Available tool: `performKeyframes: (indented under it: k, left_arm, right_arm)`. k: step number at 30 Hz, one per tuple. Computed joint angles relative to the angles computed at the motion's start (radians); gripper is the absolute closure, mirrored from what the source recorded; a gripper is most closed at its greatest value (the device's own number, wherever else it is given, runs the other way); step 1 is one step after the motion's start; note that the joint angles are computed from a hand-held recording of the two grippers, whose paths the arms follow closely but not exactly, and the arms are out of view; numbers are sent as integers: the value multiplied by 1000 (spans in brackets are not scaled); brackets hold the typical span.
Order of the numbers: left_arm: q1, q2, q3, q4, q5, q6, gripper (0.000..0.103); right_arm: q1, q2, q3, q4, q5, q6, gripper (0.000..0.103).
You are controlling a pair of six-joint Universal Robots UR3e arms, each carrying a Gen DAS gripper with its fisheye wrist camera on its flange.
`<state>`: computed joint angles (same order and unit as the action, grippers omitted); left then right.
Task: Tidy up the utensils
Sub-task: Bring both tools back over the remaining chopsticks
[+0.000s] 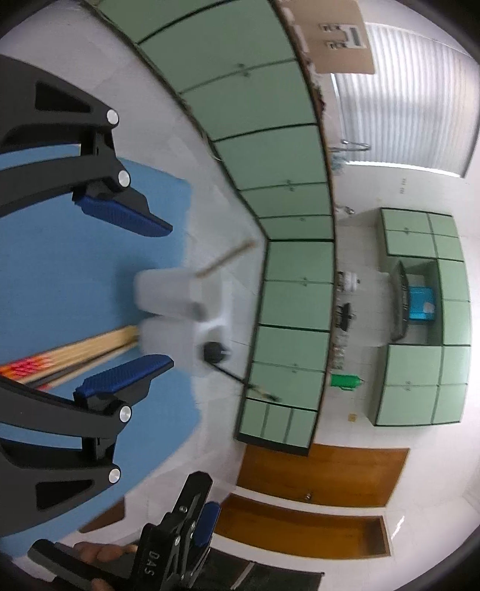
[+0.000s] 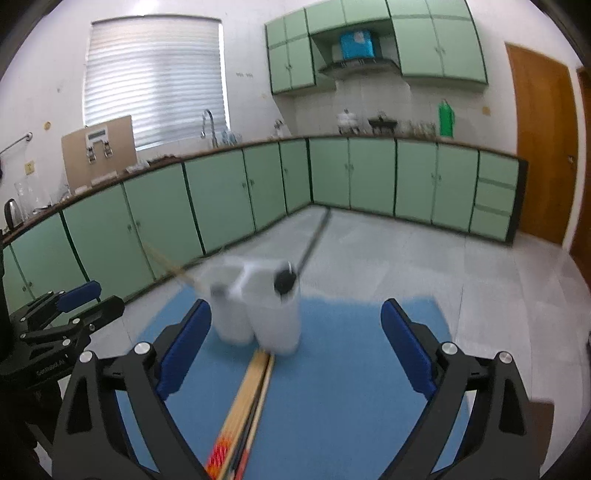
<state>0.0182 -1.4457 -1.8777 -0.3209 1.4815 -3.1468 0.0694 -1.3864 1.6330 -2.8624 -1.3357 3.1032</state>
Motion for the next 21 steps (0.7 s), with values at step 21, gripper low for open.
performKeyframes:
  k: [21]
  left_arm:
    - [-77, 121, -398, 65, 109, -34, 36]
  right_arm:
    - [131, -88, 482, -165, -127, 71, 16]
